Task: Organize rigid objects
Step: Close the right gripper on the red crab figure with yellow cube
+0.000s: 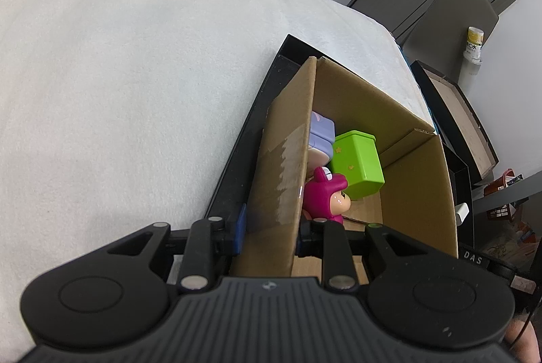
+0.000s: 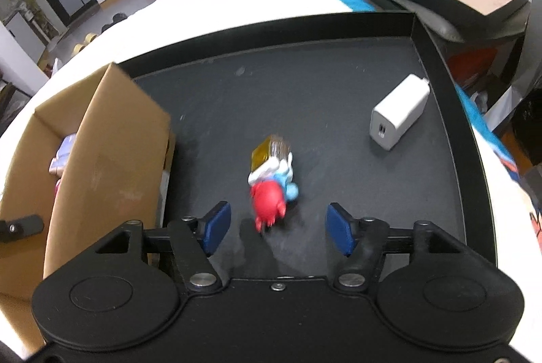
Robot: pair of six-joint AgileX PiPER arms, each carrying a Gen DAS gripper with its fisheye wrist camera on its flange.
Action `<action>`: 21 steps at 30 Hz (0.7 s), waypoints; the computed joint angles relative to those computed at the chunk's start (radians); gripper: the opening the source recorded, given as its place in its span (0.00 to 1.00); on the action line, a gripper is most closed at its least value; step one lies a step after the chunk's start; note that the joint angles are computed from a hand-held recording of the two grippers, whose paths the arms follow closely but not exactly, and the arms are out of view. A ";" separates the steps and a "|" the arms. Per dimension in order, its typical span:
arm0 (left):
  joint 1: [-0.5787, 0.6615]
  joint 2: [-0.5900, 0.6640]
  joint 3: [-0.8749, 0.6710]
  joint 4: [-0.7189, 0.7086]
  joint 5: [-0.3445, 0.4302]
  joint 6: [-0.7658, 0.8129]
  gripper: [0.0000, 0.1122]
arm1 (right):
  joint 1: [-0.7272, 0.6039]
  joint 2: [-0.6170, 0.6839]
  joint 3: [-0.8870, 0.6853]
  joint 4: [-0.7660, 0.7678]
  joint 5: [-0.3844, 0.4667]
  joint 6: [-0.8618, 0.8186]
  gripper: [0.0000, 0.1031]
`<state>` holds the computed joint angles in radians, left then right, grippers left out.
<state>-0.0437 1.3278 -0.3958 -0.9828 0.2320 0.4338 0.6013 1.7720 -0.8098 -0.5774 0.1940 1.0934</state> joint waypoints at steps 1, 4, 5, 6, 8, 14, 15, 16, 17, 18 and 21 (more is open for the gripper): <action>0.000 0.000 0.001 -0.002 -0.001 0.003 0.23 | -0.004 0.006 -0.008 -0.008 -0.005 0.005 0.61; -0.001 0.000 0.001 -0.004 -0.002 0.004 0.23 | 0.010 0.027 -0.017 -0.209 0.004 0.186 0.61; 0.000 0.000 0.001 -0.004 -0.001 0.005 0.23 | 0.018 0.037 -0.023 -0.286 0.015 0.254 0.61; 0.000 0.000 0.001 -0.004 -0.001 0.005 0.23 | 0.027 0.047 -0.028 -0.358 0.028 0.315 0.61; 0.000 0.000 0.001 -0.004 -0.001 0.005 0.23 | 0.029 0.057 -0.029 -0.431 0.037 0.374 0.61; 0.001 0.005 0.002 -0.027 -0.004 0.030 0.23 | 0.063 0.083 -0.042 -0.592 0.070 0.507 0.60; 0.000 0.005 0.002 -0.025 -0.004 0.028 0.23 | 0.070 0.086 -0.048 -0.591 0.076 0.498 0.55; 0.000 0.005 0.002 -0.025 -0.004 0.028 0.23 | 0.074 0.092 -0.057 -0.586 0.081 0.481 0.50; -0.001 0.005 0.003 -0.025 -0.006 0.028 0.23 | 0.083 0.091 -0.060 -0.574 0.090 0.455 0.35; 0.000 0.004 0.002 -0.025 -0.005 0.028 0.23 | 0.089 0.089 -0.063 -0.558 0.095 0.427 0.31; 0.000 0.005 0.002 -0.022 -0.005 0.025 0.23 | 0.084 0.068 -0.054 -0.452 0.076 0.318 0.31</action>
